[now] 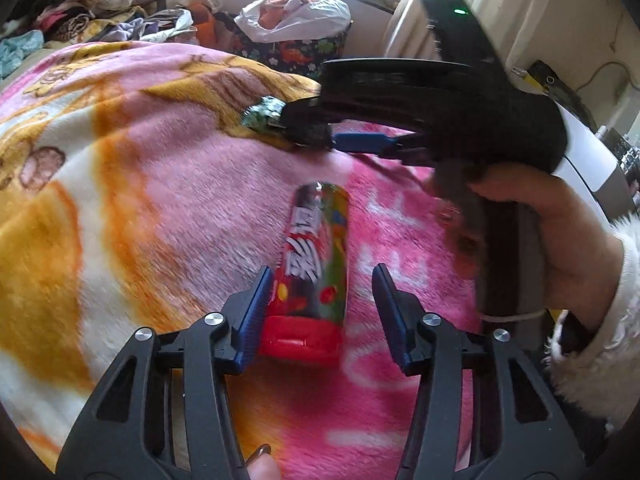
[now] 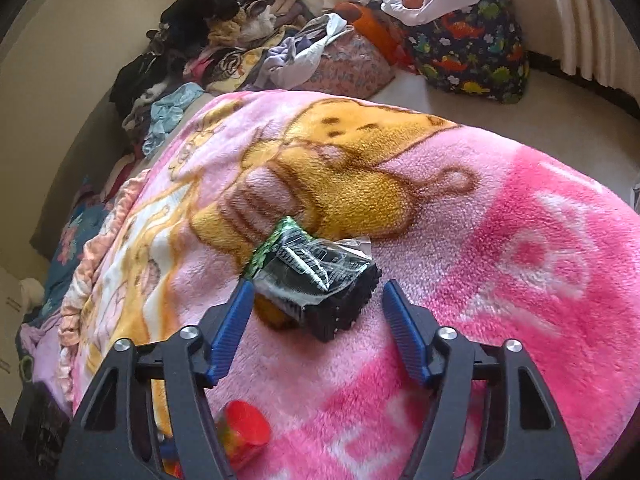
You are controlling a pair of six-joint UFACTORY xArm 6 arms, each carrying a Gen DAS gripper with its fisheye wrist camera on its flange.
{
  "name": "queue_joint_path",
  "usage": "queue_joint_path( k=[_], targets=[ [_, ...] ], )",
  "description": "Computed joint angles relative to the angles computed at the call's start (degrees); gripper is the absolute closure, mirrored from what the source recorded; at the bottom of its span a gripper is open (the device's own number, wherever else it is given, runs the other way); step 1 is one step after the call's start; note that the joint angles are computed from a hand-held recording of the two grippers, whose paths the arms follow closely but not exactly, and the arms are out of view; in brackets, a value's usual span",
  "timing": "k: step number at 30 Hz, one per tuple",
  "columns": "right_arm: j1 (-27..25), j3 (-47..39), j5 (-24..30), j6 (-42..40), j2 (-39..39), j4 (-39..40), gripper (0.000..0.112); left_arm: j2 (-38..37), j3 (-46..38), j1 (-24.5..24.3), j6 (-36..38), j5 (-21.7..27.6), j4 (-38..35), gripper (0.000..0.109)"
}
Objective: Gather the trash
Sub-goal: 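Grasp the red candy tube with the left tool while the right tool grasps the black-green wrapper, then carry the red candy tube with the left tool while the right tool carries the black wrapper over the bin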
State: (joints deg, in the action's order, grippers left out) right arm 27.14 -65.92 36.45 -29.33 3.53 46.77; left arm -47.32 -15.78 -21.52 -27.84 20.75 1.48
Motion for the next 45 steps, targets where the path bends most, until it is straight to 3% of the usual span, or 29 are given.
queue_joint_path(
  k=[3, 5, 6, 11, 16, 27, 45],
  targets=[
    [0.4, 0.8, -0.7, -3.0, -0.7, 1.9, 0.077, 0.1, 0.3, -0.9, -2.7, -0.1, 2.4, 0.072],
    [0.6, 2.1, -1.7, -4.1, -2.0, 3.3, 0.083, 0.1, 0.2, -1.0, -5.1, 0.5, 4.9, 0.076],
    [0.5, 2.9, -2.0, -4.6, -3.0, 4.2, 0.085, 0.0, 0.2, -0.8, -5.9, 0.6, 5.4, 0.081],
    [-1.0, 8.5, -3.6, -7.8, -10.2, 7.1, 0.09, -0.3, 0.3, -0.4, -7.4, 0.5, 5.1, 0.081],
    [-3.8, 15.0, -4.5, -10.3, -18.8, 7.4, 0.092, -1.5, 0.2, -1.6, -12.2, 1.2, 8.7, 0.082],
    [-12.2, 25.1, -1.0, -9.8, -33.7, 5.5, 0.092, 1.3, -4.0, -5.7, -21.1, -0.9, 18.8, 0.082],
    [-24.6, 31.1, 5.1, -11.2, -44.0, 5.1, 0.092, 7.5, -11.8, -13.2, -30.2, 0.0, 29.4, 0.082]
  ],
)
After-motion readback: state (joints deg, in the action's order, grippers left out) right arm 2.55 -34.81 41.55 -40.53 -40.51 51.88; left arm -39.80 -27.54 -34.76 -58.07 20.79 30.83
